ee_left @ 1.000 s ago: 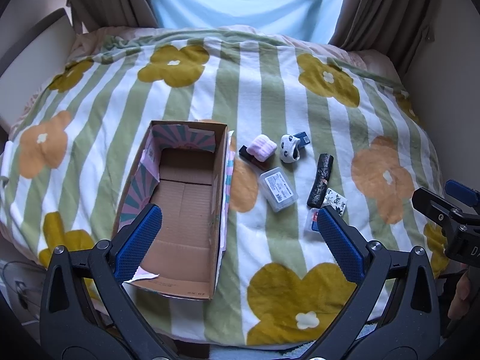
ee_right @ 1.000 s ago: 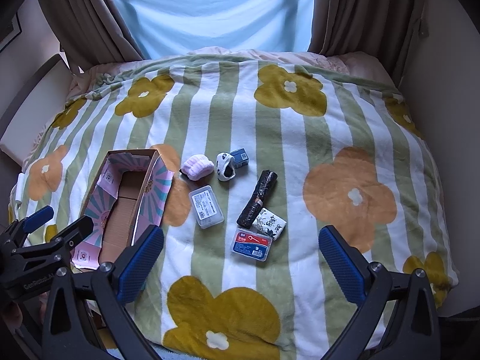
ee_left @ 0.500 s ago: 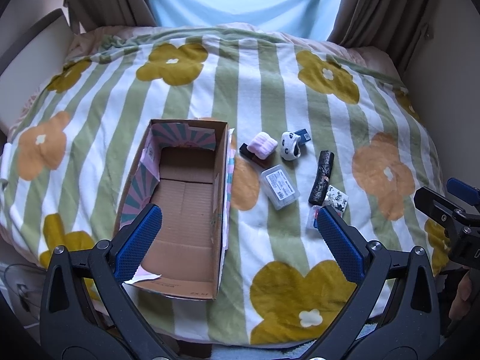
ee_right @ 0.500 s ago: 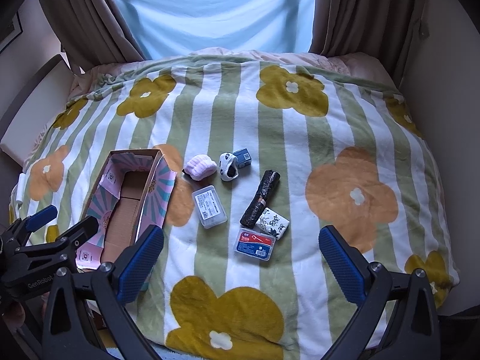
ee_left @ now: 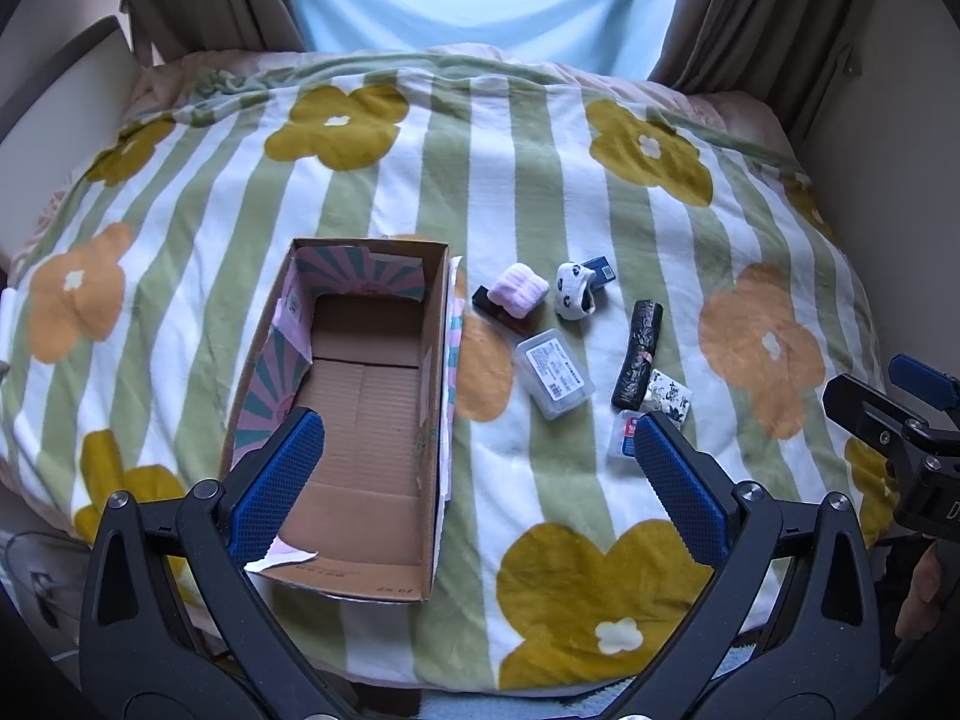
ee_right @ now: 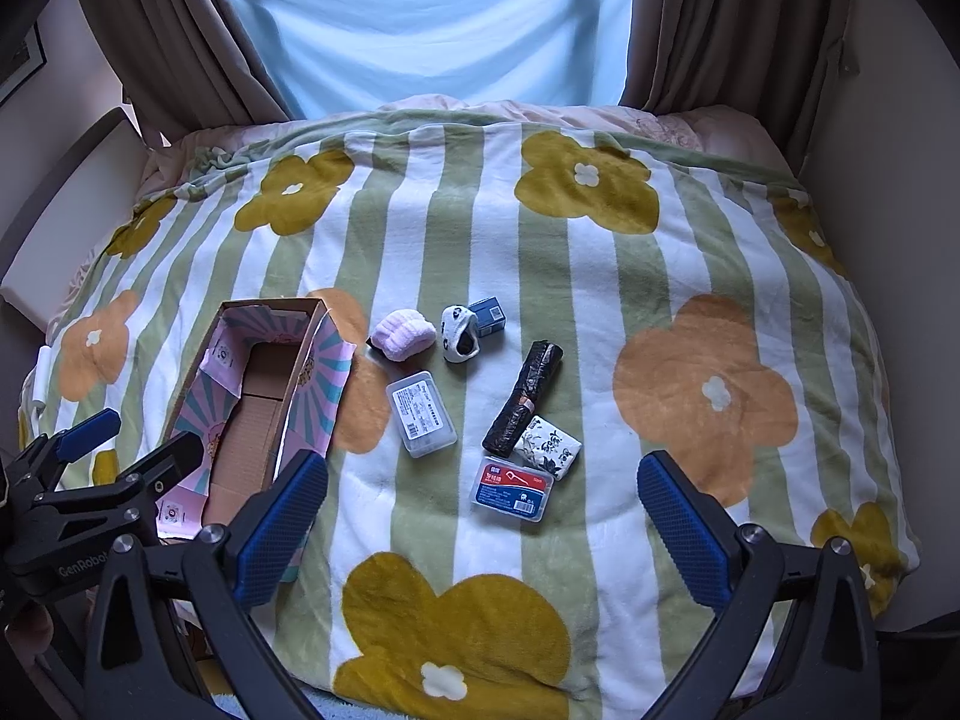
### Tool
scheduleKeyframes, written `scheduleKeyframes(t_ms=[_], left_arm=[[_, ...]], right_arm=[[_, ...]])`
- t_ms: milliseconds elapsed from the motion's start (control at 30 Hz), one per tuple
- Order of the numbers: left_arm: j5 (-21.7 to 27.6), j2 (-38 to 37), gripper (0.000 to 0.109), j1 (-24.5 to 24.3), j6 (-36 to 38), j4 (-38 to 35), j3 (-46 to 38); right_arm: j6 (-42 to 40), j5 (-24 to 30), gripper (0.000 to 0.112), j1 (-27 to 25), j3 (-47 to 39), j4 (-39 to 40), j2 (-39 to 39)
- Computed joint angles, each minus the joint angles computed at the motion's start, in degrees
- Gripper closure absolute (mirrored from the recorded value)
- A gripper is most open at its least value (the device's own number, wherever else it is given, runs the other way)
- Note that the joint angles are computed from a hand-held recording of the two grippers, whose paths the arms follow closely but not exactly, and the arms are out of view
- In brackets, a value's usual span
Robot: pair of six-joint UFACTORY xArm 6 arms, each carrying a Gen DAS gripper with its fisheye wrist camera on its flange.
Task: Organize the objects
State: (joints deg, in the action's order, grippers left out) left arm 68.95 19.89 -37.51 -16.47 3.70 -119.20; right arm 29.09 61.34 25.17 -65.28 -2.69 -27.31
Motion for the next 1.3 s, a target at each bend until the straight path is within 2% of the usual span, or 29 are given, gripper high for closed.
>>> scheduleKeyframes(t_ms=[167,200,1300], left_arm=[[0.1,0.1,0.006,0.0,0.0,-0.1,-0.1],[-0.1,-0.1,0.006,0.3,2.4,-1.3,0.2],[-0.4,-0.6,0.006,0.6,5.1,-2.8,1.0]], right_arm=[[-1.0,-0.4,0.010,0.3,-0.1,0.5,-0.1],[-1.0,-0.5,0.010,0.4,-0.2,0.5,-0.1],[-5.3,-1.5,0.010,-1.0,0.7,3.7,-0.7]])
